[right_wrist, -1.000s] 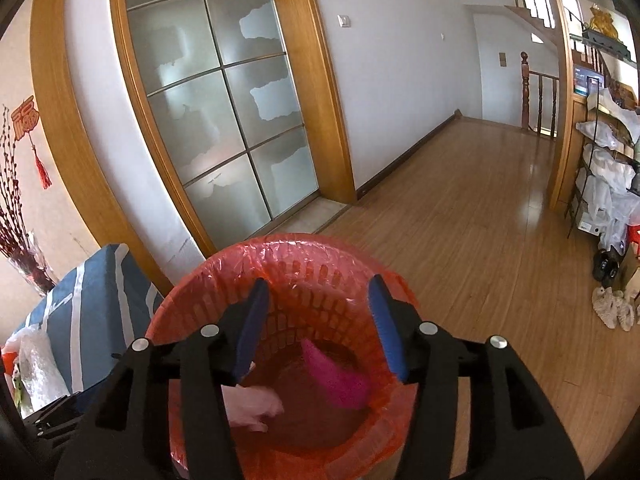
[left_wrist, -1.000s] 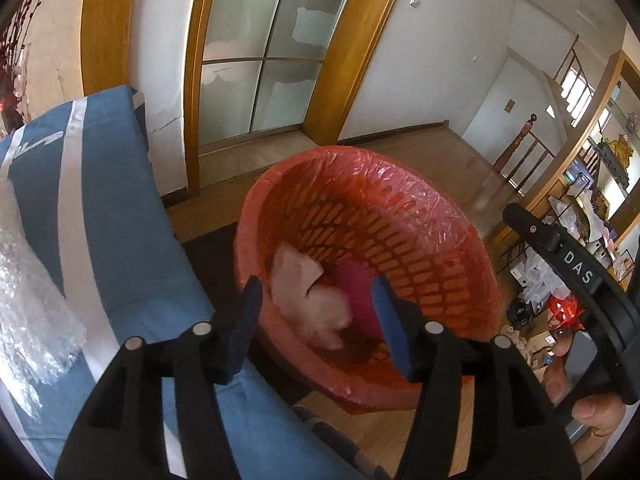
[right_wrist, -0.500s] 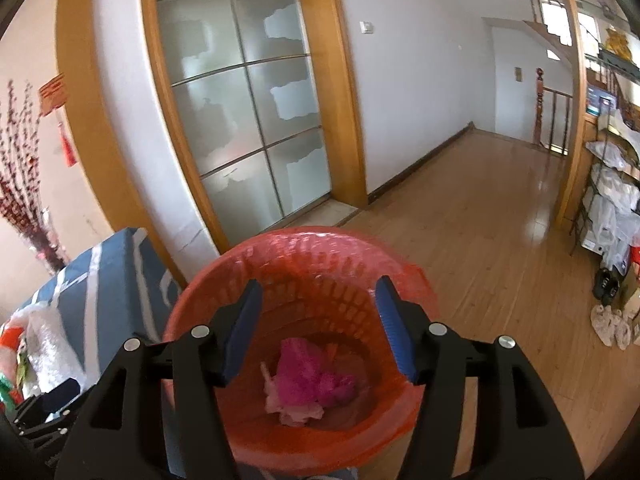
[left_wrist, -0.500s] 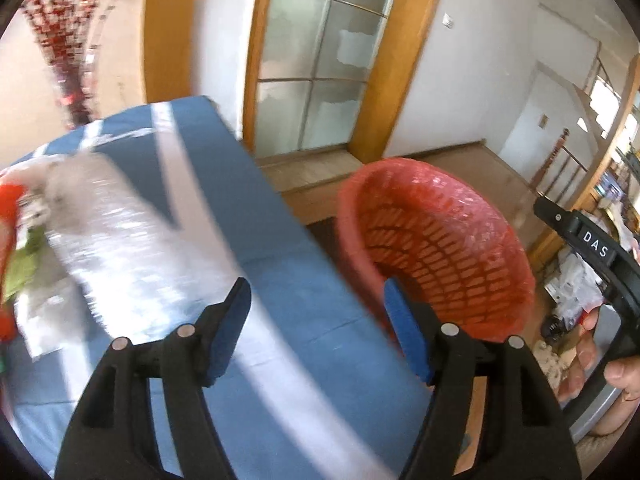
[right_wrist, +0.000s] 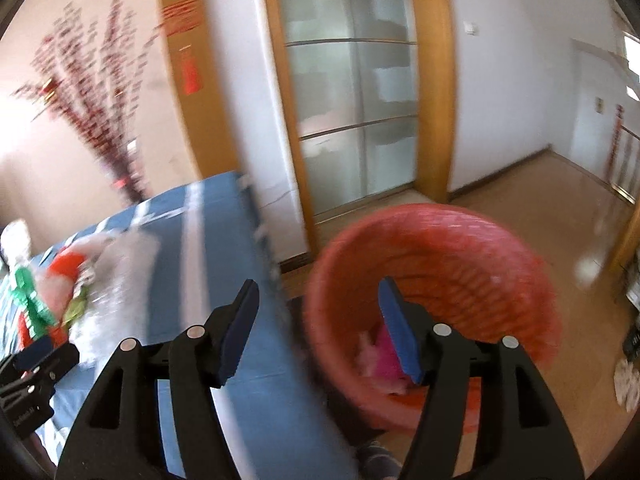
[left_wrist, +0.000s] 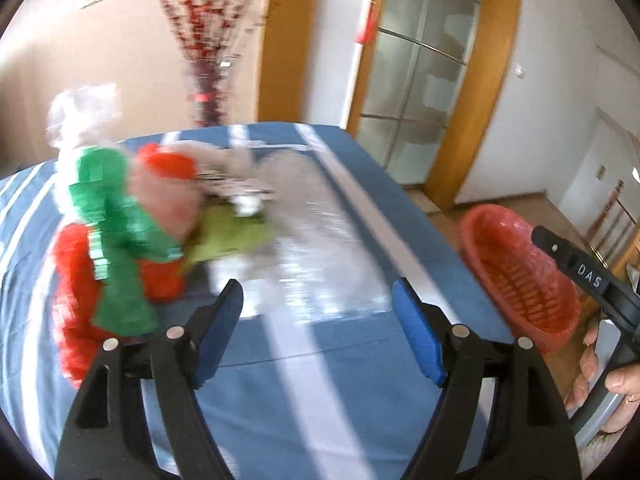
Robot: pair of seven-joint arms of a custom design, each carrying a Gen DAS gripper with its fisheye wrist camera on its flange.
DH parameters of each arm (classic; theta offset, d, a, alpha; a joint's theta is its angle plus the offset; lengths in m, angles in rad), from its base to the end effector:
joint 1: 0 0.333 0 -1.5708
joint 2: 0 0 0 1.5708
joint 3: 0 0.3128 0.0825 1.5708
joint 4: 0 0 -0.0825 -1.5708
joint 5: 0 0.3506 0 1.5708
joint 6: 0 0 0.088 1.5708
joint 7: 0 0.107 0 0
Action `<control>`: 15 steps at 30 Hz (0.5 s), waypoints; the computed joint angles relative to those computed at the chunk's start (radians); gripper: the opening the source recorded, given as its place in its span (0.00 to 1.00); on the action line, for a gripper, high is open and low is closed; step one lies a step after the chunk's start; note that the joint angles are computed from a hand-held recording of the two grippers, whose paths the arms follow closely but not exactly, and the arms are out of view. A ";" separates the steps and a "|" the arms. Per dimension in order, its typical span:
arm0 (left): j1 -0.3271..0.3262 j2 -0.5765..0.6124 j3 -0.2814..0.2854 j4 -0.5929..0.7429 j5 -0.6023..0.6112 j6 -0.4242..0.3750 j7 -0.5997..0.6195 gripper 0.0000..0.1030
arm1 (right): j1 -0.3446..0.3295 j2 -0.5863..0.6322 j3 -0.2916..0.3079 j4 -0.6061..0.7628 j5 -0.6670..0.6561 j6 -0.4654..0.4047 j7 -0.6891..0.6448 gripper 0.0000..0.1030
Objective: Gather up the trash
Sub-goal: 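Move both tools back to the table toward the red bag and bubble wrap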
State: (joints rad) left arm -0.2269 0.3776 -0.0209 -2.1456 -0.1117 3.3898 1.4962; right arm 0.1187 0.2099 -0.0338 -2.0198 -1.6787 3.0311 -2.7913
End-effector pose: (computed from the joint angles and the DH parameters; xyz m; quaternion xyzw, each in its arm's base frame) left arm 0.5854 -0.1342 0.3528 -0.6266 0.6569 -0.3479 0.2340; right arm 0.5518 0.1233 0.3944 -0.5633 0.6941 -0.3018 0.3314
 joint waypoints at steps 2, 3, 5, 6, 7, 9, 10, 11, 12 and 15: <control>0.019 -0.021 0.008 -0.029 -0.007 0.014 -0.007 0.74 | 0.008 0.030 0.013 0.029 0.063 0.035 -0.074 0.61; 0.032 -0.028 0.007 -0.041 -0.009 0.021 -0.010 0.74 | 0.016 0.051 0.017 0.047 0.119 0.056 -0.134 0.61; 0.044 -0.047 0.020 -0.068 -0.023 0.038 -0.009 0.74 | 0.039 0.086 0.021 0.073 0.214 0.078 -0.239 0.61; 0.037 -0.057 0.040 -0.082 -0.041 0.049 -0.003 0.74 | 0.047 0.107 0.032 0.090 0.275 0.083 -0.310 0.61; 0.033 -0.066 0.053 -0.097 -0.057 0.059 0.005 0.75 | 0.055 0.122 0.035 0.103 0.309 0.088 -0.351 0.61; 0.007 -0.077 0.091 -0.123 -0.107 0.082 0.036 0.75 | 0.059 0.155 0.062 0.129 0.407 0.085 -0.463 0.62; -0.020 -0.081 0.124 -0.131 -0.152 0.090 0.065 0.75 | 0.038 0.183 0.105 0.149 0.500 0.087 -0.564 0.62; -0.025 -0.083 0.133 -0.137 -0.180 0.094 0.085 0.76 | 0.030 0.194 0.123 0.153 0.546 0.092 -0.612 0.63; -0.021 -0.086 0.141 -0.141 -0.207 0.094 0.100 0.76 | 0.003 0.220 0.173 0.174 0.624 0.079 -0.696 0.65; 0.016 -0.090 0.131 -0.152 -0.243 0.088 0.120 0.76 | -0.023 0.270 0.244 0.214 0.761 0.040 -0.834 0.66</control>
